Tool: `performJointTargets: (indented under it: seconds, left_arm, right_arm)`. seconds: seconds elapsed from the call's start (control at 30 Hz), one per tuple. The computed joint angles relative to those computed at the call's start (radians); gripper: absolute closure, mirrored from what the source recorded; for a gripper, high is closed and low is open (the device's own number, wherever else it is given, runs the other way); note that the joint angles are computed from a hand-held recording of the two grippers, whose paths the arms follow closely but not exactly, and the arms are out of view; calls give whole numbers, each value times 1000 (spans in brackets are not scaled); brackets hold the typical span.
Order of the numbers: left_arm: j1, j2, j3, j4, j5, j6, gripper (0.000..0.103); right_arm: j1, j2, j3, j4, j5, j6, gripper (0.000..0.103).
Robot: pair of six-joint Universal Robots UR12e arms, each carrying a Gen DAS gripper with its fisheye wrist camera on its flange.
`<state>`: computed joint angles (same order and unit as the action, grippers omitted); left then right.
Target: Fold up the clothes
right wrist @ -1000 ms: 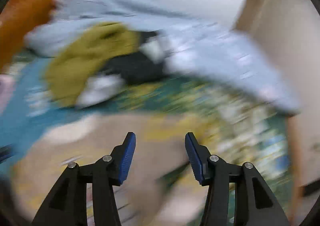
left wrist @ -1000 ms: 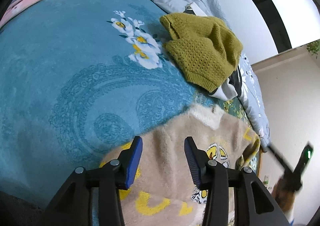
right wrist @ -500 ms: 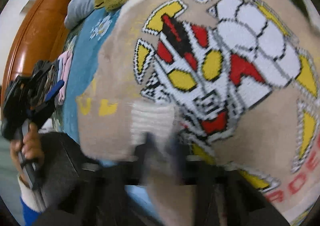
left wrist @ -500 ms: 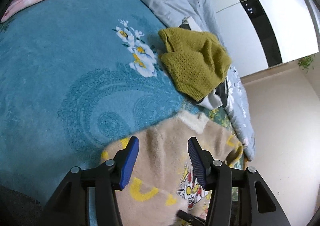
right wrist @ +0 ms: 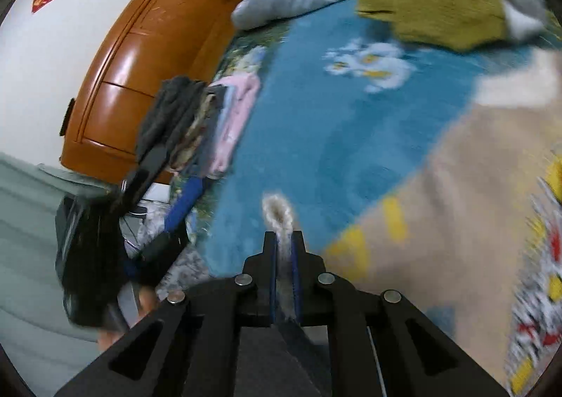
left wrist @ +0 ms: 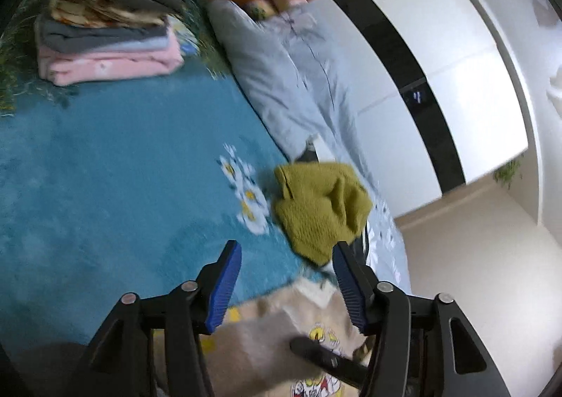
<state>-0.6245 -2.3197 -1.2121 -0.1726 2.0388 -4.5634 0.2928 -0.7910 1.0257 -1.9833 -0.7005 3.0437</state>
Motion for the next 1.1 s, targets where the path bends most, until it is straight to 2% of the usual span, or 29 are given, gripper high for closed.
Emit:
performJointTargets:
  seconds: [0.07, 0.17, 0.27, 0.4, 0.53, 0.63, 0.73, 0.87, 0.93, 0.97, 1.0, 1.07, 1.1]
  left_arm:
    - [2, 18, -42, 23, 10, -34, 39]
    - [4, 31, -70, -4, -15, -50, 39]
    - [8, 28, -77, -1, -65, -49, 39]
    - [11, 23, -53, -71, -86, -19, 39]
    - [19, 26, -46, -146, -122, -35, 39]
    - [30, 20, -22, -222, -183, -37, 39]
    - [41, 2, 24, -322, -232, -44, 39]
    - [53, -32, 73, -391, -286, -110, 39]
    - [55, -49, 99, -423, -298, -128, 39]
    - [55, -56, 113, -449, -299, -135, 39]
    - [54, -61, 131, -492, -293, -134, 39]
    - [54, -74, 164, -551, -298, -112, 39]
    - [54, -82, 185, -579, -307, -87, 39]
  right_arm:
    - [18, 27, -45, -2, 11, 14, 96]
    - [38, 62, -103, 14, 14, 25, 99]
    - [42, 98, -173, 72, -15, 19, 99]
    - [36, 139, -258, 131, -72, 24, 100]
    - [9, 130, -246, 130, -127, 26, 99]
    - [-16, 115, -214, 119, -181, 56, 99]
    - [-49, 81, -137, 64, -245, 98, 99]
    - [-91, 50, -60, -22, -306, 209, 98]
    - [-103, 48, -48, -47, -326, 251, 95]
    - [-108, 48, -45, -58, -335, 268, 89]
    - [-111, 52, -51, -63, -337, 272, 78]
    - [-110, 68, -82, -59, -344, 261, 65]
    - [-108, 78, -104, -57, -356, 250, 65]
